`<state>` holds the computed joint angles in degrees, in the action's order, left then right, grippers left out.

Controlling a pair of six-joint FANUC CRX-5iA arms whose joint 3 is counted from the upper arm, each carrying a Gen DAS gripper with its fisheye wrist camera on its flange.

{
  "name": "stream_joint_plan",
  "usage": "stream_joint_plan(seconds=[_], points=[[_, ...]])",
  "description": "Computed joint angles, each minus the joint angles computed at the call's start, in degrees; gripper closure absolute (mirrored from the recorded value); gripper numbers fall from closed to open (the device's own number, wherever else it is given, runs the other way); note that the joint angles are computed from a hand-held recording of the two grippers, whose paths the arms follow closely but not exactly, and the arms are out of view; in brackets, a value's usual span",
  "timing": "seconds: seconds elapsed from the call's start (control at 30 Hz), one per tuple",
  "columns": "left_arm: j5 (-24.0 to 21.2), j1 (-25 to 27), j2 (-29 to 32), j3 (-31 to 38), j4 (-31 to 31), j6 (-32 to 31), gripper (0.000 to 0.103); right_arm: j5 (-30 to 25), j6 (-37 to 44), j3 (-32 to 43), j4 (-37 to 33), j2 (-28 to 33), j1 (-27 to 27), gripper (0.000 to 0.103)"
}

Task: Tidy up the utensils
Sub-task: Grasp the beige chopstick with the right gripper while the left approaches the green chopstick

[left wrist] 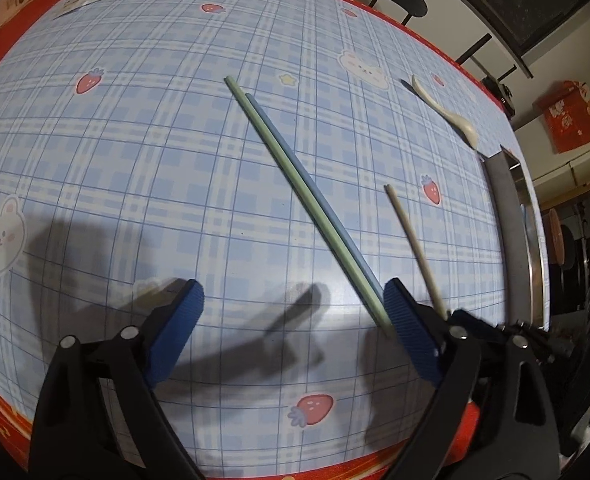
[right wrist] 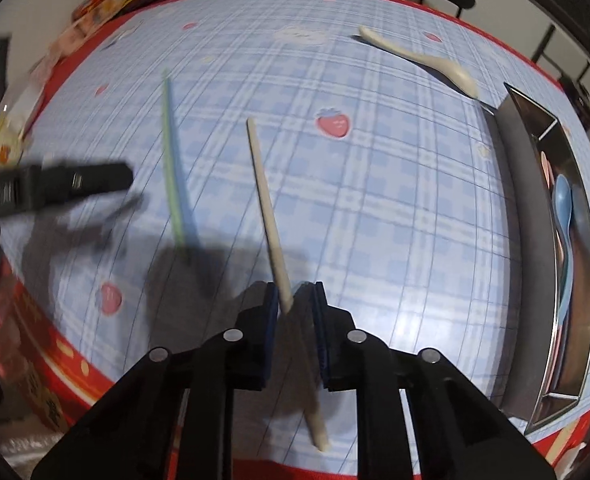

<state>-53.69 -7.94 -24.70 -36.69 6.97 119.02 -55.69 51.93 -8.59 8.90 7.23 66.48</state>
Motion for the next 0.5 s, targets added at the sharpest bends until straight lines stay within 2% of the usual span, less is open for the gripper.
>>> stream_joint_plan(seconds=[0.2,0.3,0.5], points=[[-0.43,-1.42,2.73,2.04,-1.34,1.66,0.041,1.49,1.38,0.73,1.21,1.33,-0.69,0.090],[0.18,-1.52,3.83,2.58,-1.02,1.75,0.055,2.04,2.12,0.56,0.80,1.15,-0.94,0.090],[-1.49,-4.70,7.74,7.29,-7.45,8.34,0.056,3.72,4.16,0.26,-1.52,0.66,-2.10,0.090]])
